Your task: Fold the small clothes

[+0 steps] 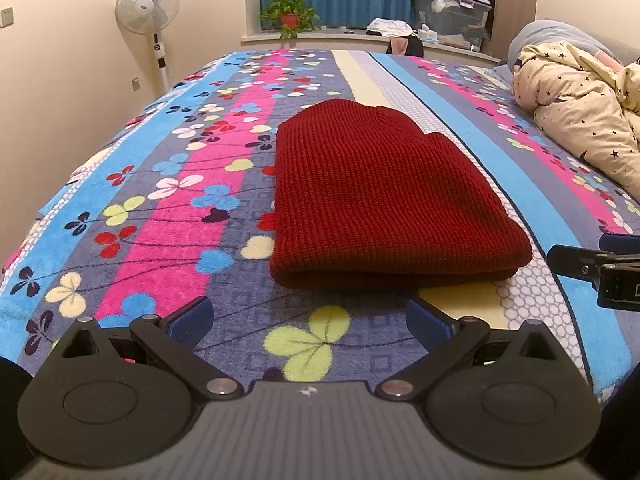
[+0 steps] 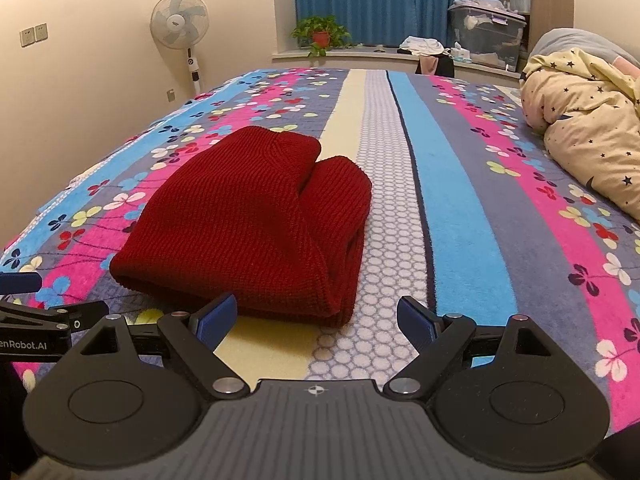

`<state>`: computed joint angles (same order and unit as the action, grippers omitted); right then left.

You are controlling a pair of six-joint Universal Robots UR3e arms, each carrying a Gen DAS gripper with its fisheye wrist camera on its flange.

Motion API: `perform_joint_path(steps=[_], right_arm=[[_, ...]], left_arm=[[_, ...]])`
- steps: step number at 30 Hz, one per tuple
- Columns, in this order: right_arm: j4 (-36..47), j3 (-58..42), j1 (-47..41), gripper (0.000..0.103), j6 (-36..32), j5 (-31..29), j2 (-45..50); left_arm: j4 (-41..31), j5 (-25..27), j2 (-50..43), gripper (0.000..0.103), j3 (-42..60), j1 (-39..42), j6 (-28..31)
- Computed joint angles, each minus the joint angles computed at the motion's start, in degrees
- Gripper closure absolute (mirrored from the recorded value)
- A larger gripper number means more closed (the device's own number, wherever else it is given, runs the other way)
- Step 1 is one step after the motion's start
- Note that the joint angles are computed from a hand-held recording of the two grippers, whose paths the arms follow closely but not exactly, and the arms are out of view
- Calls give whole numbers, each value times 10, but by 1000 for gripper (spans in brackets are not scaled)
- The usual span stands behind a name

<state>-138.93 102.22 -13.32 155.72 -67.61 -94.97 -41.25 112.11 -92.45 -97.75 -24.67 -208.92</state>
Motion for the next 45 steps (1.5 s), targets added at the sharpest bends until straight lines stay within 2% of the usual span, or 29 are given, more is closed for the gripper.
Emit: perform_joint_path(steps=[45], right_arm=[[11,6,-6,14,-21,16,-4]], left_arm=[[10,-6,2,1,-10,8,8]])
